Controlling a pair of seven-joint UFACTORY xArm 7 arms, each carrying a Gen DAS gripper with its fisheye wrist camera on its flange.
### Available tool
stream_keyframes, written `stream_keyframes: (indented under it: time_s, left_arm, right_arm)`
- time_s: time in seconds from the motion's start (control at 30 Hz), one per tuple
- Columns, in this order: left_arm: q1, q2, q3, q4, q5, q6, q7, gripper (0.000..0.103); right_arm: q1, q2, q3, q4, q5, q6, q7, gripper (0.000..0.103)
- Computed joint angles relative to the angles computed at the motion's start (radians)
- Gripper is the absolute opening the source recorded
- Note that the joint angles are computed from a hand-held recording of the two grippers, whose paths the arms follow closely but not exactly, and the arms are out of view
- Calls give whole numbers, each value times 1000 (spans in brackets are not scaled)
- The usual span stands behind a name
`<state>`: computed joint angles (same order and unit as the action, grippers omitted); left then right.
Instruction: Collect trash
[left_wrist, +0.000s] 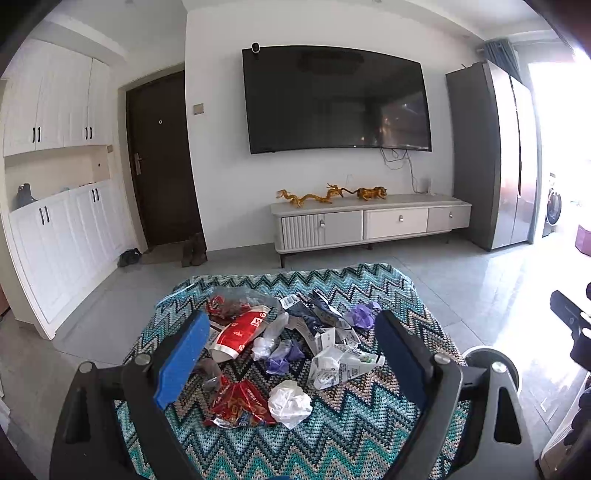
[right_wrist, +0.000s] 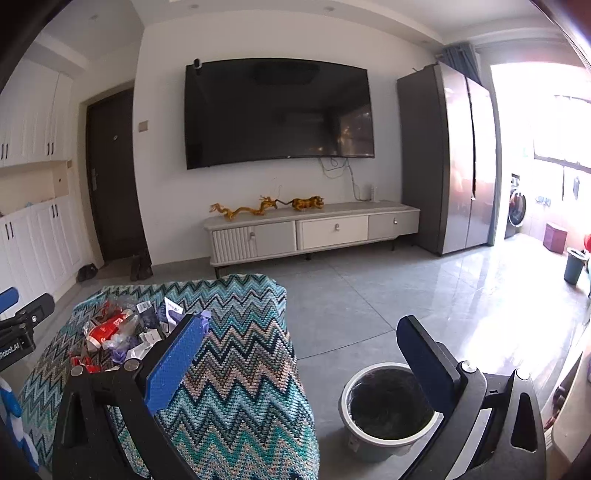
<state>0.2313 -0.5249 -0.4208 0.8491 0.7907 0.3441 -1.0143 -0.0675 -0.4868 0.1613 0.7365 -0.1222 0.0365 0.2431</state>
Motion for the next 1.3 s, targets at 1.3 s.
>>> stream_keyframes:
  time_s: [1.3]
  left_arm:
    - [-450,211,630,-171,-875,-182,1022,68]
  right_arm:
    - [488,550,-155,473,817,396,-833,68]
